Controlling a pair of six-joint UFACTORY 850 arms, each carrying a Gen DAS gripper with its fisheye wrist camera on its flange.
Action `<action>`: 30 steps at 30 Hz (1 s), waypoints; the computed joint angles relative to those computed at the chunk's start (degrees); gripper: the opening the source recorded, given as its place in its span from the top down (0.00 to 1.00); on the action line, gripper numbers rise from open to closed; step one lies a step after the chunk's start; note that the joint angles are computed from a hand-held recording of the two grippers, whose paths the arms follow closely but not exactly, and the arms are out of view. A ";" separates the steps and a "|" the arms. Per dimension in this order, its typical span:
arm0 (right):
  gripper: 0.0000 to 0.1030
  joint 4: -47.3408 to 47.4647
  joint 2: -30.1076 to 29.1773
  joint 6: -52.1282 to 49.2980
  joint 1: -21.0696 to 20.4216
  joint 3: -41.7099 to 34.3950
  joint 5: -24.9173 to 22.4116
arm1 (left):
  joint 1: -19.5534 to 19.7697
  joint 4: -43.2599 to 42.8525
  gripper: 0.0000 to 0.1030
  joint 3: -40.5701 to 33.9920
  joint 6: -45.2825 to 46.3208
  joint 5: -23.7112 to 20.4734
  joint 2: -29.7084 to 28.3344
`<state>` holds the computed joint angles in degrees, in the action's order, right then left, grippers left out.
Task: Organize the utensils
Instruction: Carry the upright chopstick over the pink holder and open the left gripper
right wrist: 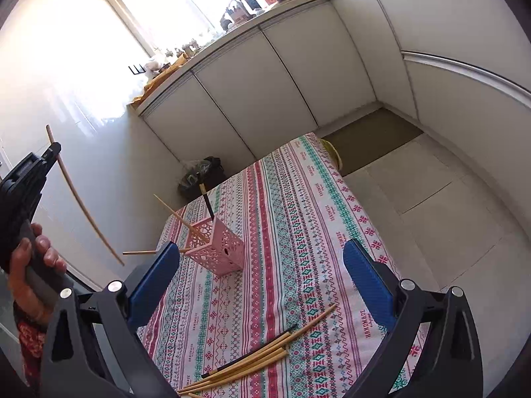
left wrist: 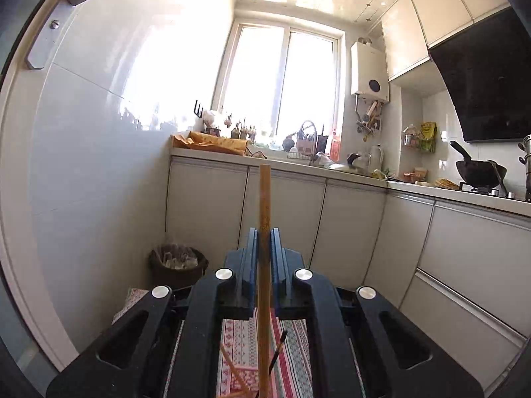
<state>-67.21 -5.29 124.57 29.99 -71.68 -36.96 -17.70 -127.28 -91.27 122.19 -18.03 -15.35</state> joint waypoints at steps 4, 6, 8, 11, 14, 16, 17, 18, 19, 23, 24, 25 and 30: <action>0.07 1.68 0.73 -3.93 -0.73 0.89 0.51 | -1.82 -12.56 0.94 -3.33 12.89 -0.16 -4.40; 0.07 2.42 0.77 -5.39 -1.08 1.09 0.79 | -2.48 -16.85 0.94 -4.78 17.18 -0.48 -6.68; 0.07 3.88 0.65 -6.69 -1.66 1.29 1.46 | -2.35 -17.76 0.94 -4.86 18.22 -1.46 -8.06; 0.07 6.81 0.43 -8.65 -2.67 1.63 3.33 | -2.67 -24.56 0.94 -3.26 26.46 -3.79 -9.33; 0.07 9.09 -0.14 -10.83 -2.88 1.32 2.93 | -2.62 -27.04 0.94 -1.12 30.37 -5.55 -10.18; 0.07 9.34 -0.21 -10.75 -2.76 1.29 2.74 | -2.11 -25.52 0.93 0.77 28.39 -6.14 -10.06; 0.07 8.72 -0.07 -9.98 -2.57 1.37 2.79 | -1.63 -24.35 0.93 2.13 26.59 -6.52 -9.53; 0.07 7.61 0.07 -9.02 -2.26 1.37 2.66 | -1.37 -24.28 0.89 3.65 26.38 -6.71 -8.60; 0.07 6.35 0.13 -8.03 -1.87 1.32 2.35 | -1.27 -25.71 0.78 5.04 27.81 -6.90 -7.53; 0.07 1.62 0.50 -4.28 -0.08 0.81 1.05 | -0.03 -24.58 0.67 9.42 27.08 -7.87 -1.60; 0.07 0.68 0.56 -3.56 0.33 0.64 0.74 | 0.27 -23.00 0.66 10.21 26.22 -7.53 -0.01; 0.07 -0.24 0.59 -2.79 0.80 0.43 0.20 | 0.56 -20.57 0.63 10.91 24.24 -7.52 1.44; 0.07 -1.54 0.09 -2.61 2.66 -1.21 -2.36 | 1.34 -10.29 0.31 14.38 14.10 -4.02 7.53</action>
